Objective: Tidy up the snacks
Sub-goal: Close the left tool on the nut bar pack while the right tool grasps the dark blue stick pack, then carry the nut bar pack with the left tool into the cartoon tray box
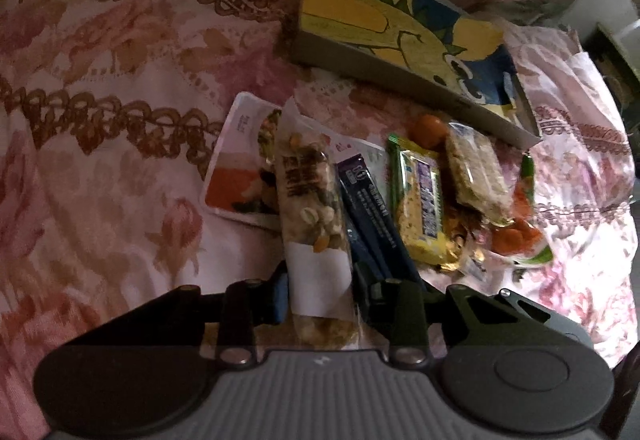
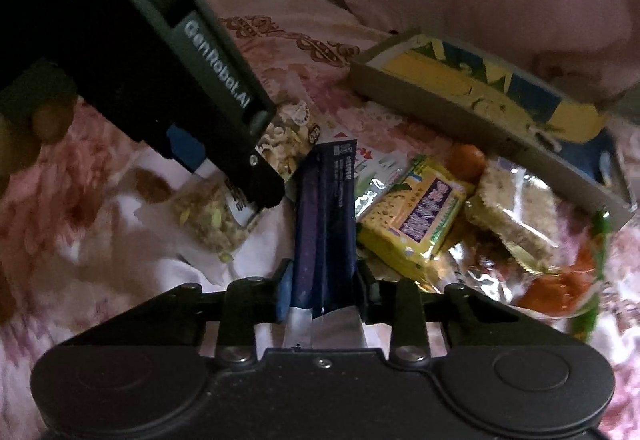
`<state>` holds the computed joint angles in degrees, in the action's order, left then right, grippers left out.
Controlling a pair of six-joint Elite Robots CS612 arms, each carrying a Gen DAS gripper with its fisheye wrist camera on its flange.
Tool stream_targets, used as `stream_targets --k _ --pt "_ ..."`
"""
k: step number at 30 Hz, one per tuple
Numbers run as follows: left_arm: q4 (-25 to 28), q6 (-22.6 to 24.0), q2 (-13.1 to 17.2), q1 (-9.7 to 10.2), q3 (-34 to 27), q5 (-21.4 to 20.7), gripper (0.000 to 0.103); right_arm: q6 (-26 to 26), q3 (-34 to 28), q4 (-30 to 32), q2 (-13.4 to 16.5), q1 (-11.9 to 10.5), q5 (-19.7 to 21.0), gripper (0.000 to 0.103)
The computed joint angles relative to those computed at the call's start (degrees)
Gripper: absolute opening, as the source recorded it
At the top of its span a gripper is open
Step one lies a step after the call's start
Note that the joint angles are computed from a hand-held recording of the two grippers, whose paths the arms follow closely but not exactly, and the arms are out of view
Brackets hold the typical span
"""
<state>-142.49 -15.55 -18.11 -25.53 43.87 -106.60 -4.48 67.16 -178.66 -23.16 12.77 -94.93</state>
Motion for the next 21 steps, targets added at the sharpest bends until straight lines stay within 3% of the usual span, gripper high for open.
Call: stream_targets --k 11,21 --pt "-9.54 -1.52 -3.50 0.08 7.64 -1.04 0.035 -8.18 3.99 -8.28 -1.00 1.92 -9.71 0.032" --pt "-18.31 -4.81 -3.80 -0.03 8.68 -0.35 0.035 -3.70 3.72 -11.96 -1.91 0.89 -11.60 0.032"
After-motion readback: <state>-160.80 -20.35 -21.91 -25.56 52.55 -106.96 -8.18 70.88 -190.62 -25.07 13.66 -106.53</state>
